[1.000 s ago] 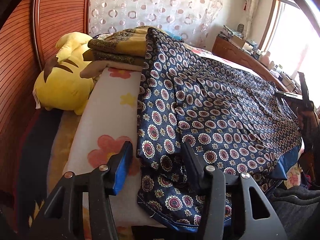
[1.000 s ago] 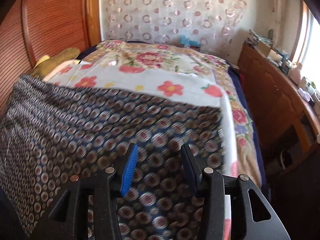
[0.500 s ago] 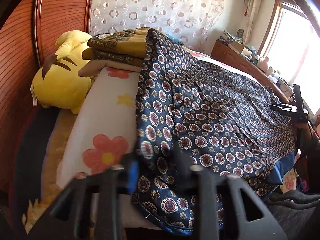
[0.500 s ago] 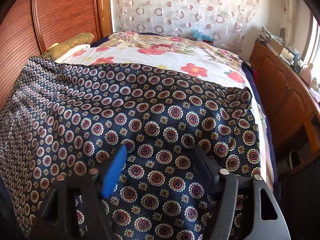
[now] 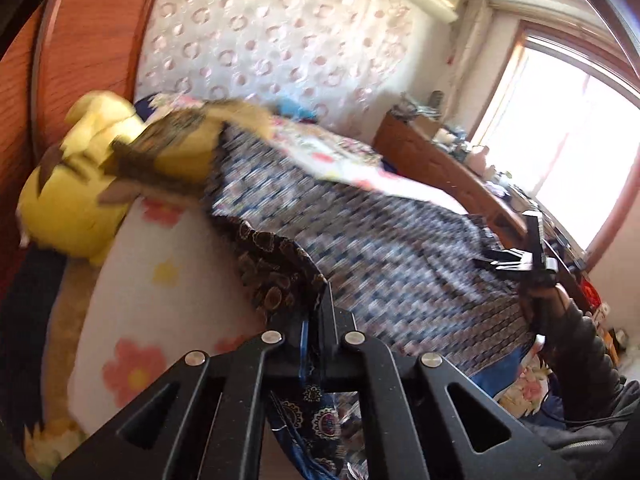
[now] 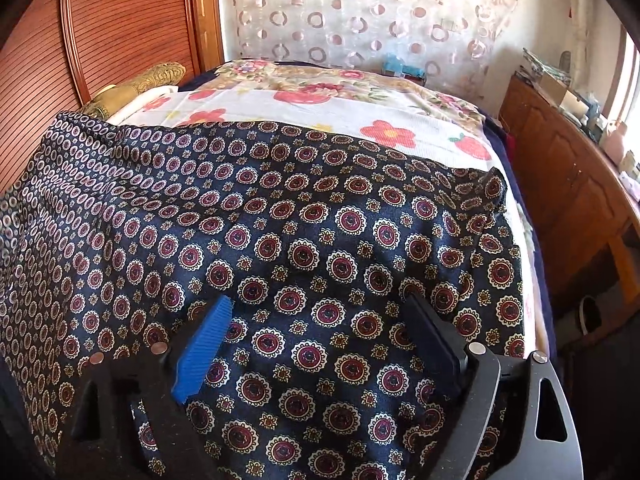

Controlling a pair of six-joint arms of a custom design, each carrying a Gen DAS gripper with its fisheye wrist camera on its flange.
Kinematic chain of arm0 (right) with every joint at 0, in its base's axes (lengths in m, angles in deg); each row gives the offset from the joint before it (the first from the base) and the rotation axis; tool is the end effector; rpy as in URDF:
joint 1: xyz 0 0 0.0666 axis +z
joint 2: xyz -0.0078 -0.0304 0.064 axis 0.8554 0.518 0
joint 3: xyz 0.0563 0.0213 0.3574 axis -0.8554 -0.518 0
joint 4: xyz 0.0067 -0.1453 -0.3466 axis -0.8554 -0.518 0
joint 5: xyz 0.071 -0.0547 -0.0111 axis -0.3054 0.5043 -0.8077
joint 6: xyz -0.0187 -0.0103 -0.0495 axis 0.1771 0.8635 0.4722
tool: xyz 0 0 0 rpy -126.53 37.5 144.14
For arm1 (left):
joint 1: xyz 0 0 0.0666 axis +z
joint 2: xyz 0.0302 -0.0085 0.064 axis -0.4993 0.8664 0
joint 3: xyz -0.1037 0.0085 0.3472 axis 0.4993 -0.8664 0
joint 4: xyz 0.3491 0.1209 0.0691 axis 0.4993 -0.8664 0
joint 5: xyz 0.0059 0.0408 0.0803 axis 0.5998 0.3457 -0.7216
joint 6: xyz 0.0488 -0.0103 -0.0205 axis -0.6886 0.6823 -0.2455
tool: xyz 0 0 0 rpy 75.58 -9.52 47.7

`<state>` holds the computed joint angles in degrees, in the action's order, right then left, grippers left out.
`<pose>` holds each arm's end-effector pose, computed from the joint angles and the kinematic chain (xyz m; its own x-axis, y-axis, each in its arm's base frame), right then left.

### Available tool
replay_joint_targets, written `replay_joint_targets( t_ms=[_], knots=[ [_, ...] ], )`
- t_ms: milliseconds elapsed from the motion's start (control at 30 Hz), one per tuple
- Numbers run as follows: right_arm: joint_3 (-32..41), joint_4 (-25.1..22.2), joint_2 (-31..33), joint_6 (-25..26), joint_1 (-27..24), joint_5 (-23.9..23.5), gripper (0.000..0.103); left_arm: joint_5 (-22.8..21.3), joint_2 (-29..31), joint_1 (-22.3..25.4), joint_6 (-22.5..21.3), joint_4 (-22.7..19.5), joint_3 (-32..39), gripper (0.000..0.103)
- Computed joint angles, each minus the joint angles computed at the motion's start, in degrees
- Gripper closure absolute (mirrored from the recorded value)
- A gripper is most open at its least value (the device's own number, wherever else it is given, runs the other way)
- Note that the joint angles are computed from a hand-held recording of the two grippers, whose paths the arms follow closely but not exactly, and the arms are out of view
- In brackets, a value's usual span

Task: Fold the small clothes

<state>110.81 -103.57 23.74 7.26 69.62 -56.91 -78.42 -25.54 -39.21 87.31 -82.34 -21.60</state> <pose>0.5808 0.1231 0.4777 -0.4856 -0.5704 -0.6624 -0.7204 0.6904 -0.0663 0.2396 -0.0338 0.4387 -0.5025 -0.4088 -0.7619 -0.2497 0.9122 -0.3248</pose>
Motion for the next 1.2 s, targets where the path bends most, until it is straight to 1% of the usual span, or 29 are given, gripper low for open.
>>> replay_joint_targets(
  t_ms=[167,300,400,500,600,667,700,733,767,833,900,967,1000,1033,1133,1200],
  knots=[
    [-0.3,0.2,-0.2,0.2,-0.1,0.0,0.014,-0.1,7.8,-2.6,-3.4,3.4,6.2,0.099],
    [-0.2,0.1,-0.1,0.2,-0.1,-0.1,0.014,1.6,14.6,-3.6,-6.3,6.0,12.0,0.100],
    [-0.2,0.1,-0.1,0.3,-0.1,-0.1,0.014,2.9,19.3,-5.0,-8.3,7.1,16.8,0.100],
    [-0.1,0.1,-0.1,0.3,-0.1,-0.1,0.014,3.8,23.4,-6.4,-9.9,7.4,21.3,0.100],
    [-0.1,0.0,-0.1,0.3,-0.2,-0.2,0.014,2.5,27.6,-7.7,-10.9,5.5,25.3,0.100],
    [-0.1,0.0,0.0,0.3,-0.2,-0.2,0.014,2.5,28.6,-7.9,-10.5,4.7,26.1,0.099],
    [0.0,0.0,0.0,0.4,-0.2,-0.2,0.014,2.7,28.7,-7.9,-10.3,4.3,26.1,0.093],
    [-0.1,0.1,-0.1,0.3,-0.2,-0.2,0.014,3.1,28.5,-7.8,-10.3,4.3,25.8,0.085],
    [0.0,0.0,0.0,0.4,-0.2,-0.3,0.014,3.9,27.9,-7.6,-10.3,4.6,25.0,0.081],
    [0.0,-0.1,0.0,0.4,-0.2,-0.3,0.014,4.6,26.7,-7.3,-10.1,4.6,23.9,0.067],
    [0.1,-0.1,0.1,0.5,-0.2,-0.3,0.014,4.3,25.3,-7.2,-10.1,4.6,22.6,0.063],
    [0.1,-0.1,0.1,0.5,-0.2,-0.3,0.014,3.0,25.0,-7.3,-10.4,4.2,22.2,0.050],
    [0.1,-0.1,0.1,0.5,-0.2,-0.3,0.014,2.0,24.1,-7.2,-10.5,4.0,21.4,0.033],
    [0.0,0.0,0.0,0.5,-0.2,-0.3,0.014,1.4,23.5,-7.1,-10.5,4.1,20.6,0.022],
    [0.1,-0.1,0.1,0.6,-0.3,-0.3,0.014,-0.3,22.5,-6.9,-10.3,3.6,18.8,0.021],
    [0.0,-0.1,0.0,0.6,-0.3,-0.3,0.014,-2.5,21.7,-6.9,-9.7,3.2,17.7,0.021]
  ],
)
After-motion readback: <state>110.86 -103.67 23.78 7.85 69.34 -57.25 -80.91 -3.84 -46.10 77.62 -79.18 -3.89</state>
